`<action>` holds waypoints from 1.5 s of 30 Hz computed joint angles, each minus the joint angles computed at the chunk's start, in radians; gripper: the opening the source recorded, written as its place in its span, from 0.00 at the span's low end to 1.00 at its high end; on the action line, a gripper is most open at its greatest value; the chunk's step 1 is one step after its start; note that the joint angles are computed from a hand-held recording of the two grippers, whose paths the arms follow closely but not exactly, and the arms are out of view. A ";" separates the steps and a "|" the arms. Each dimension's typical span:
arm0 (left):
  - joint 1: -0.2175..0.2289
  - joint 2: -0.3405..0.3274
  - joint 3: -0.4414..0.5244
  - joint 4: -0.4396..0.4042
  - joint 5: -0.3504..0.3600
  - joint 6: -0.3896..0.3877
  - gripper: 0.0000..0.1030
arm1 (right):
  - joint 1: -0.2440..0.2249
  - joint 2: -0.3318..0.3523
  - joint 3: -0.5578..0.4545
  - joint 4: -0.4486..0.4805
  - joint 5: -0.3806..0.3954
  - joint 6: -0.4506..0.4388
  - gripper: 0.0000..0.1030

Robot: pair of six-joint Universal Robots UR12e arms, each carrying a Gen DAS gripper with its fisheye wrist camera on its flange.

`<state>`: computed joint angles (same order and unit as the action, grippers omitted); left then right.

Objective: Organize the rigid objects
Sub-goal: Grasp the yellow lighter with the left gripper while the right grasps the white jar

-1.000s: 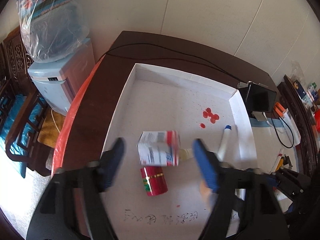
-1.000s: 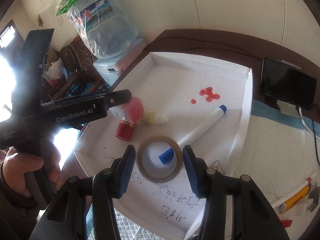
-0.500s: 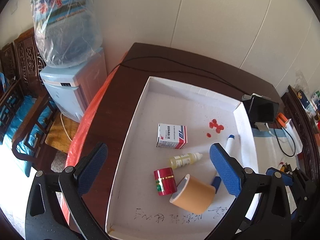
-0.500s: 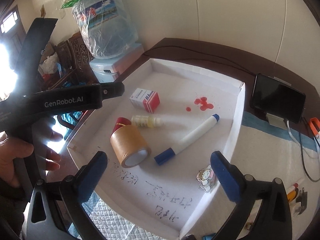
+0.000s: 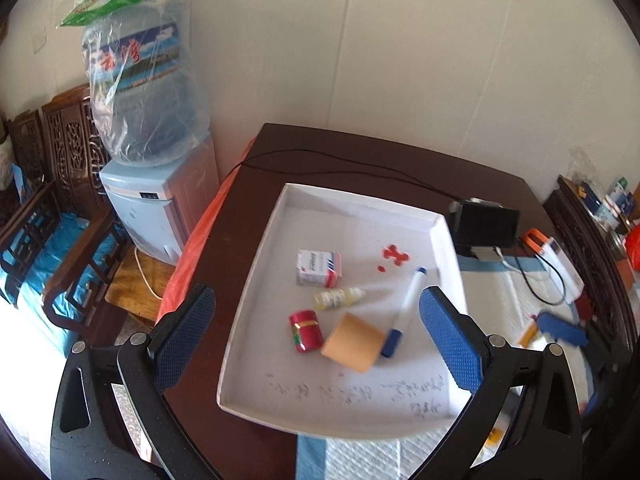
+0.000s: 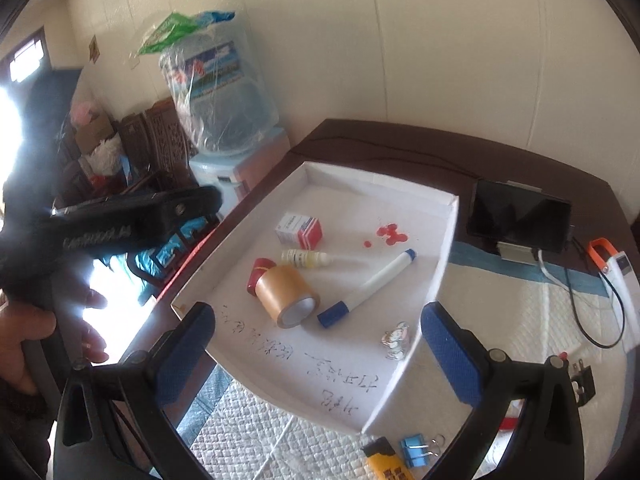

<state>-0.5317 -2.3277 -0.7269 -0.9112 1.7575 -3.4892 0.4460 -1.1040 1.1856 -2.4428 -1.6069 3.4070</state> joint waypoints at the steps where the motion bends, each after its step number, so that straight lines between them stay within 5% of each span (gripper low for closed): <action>1: -0.005 0.005 -0.007 -0.001 -0.005 0.008 1.00 | -0.002 -0.009 0.013 -0.015 -0.008 0.009 1.00; 8: -0.040 0.019 -0.043 -0.040 -0.109 0.091 1.00 | -0.050 -0.114 0.191 -0.150 -0.063 0.129 1.00; 12: -0.059 0.019 -0.060 -0.081 -0.184 0.153 1.00 | -0.074 -0.165 0.267 -0.110 -0.112 0.177 1.00; 17: -0.092 0.003 -0.067 -0.132 -0.248 0.219 1.00 | -0.101 -0.216 0.366 -0.111 -0.077 0.175 0.99; 19: -0.103 -0.007 -0.066 -0.148 -0.274 0.235 1.00 | -0.111 -0.226 0.388 -0.095 -0.042 0.149 0.90; 20: -0.110 -0.015 -0.061 -0.164 -0.280 0.244 1.00 | -0.114 -0.229 0.393 -0.079 -0.028 0.136 0.78; 22: -0.120 -0.025 -0.055 -0.186 -0.273 0.243 1.00 | -0.123 -0.229 0.394 -0.039 0.019 0.101 0.64; 29: -0.131 -0.056 -0.022 -0.222 -0.228 0.170 1.00 | -0.137 -0.200 0.377 -0.006 0.109 -0.004 0.59; 37: -0.145 -0.145 0.123 -0.314 -0.163 0.188 1.00 | -0.149 -0.167 0.352 0.019 0.151 -0.044 0.59; 42: -0.154 -0.165 0.153 -0.322 -0.126 0.230 1.00 | -0.162 -0.178 0.369 0.012 0.188 -0.074 0.40; 44: -0.154 -0.158 0.139 -0.298 -0.128 0.238 0.93 | -0.167 -0.184 0.377 0.003 0.196 -0.077 0.38; 45: -0.154 -0.154 0.130 -0.282 -0.131 0.242 0.82 | -0.168 -0.187 0.380 -0.005 0.196 -0.078 0.36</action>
<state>-0.6859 -2.4813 -0.5973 -1.1927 1.6268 -3.2473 0.2776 -1.2910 1.5656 -2.4478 -1.4112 3.3291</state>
